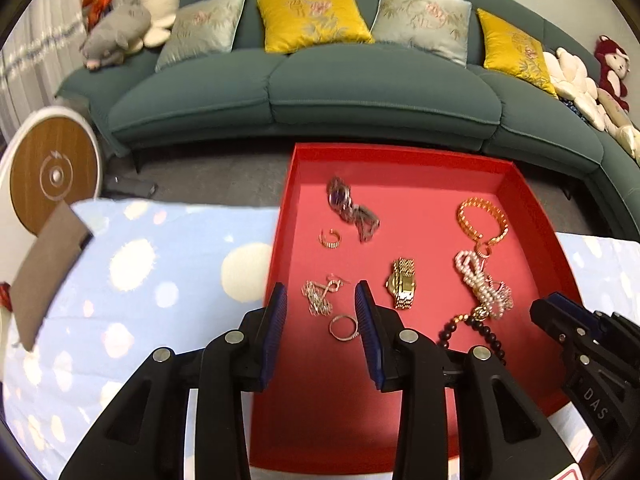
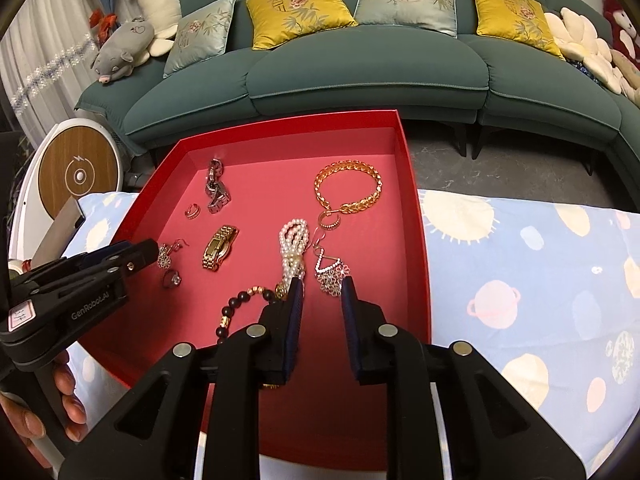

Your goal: Organize jewelry

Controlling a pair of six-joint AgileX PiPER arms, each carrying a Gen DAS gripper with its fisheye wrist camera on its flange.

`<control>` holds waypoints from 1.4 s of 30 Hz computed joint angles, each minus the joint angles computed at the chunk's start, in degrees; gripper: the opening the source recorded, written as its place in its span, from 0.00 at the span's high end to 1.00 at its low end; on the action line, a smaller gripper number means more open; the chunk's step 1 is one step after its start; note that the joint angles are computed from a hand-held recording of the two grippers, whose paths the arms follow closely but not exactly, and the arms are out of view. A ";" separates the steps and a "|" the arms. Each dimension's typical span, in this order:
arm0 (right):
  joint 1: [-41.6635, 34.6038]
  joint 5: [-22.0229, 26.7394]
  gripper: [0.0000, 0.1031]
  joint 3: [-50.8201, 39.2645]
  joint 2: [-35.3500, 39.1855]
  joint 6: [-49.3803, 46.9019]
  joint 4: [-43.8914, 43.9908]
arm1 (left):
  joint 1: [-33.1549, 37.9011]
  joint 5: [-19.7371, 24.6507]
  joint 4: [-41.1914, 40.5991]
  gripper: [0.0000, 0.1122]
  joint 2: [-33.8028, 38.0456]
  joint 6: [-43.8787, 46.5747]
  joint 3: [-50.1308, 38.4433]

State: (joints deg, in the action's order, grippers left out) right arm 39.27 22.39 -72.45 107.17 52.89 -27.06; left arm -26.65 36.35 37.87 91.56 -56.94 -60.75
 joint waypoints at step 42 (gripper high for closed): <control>16.79 15.09 0.10 15.20 -20.91 31.34 -22.74 | -20.63 21.08 3.55 0.25 -16.94 -12.80 9.52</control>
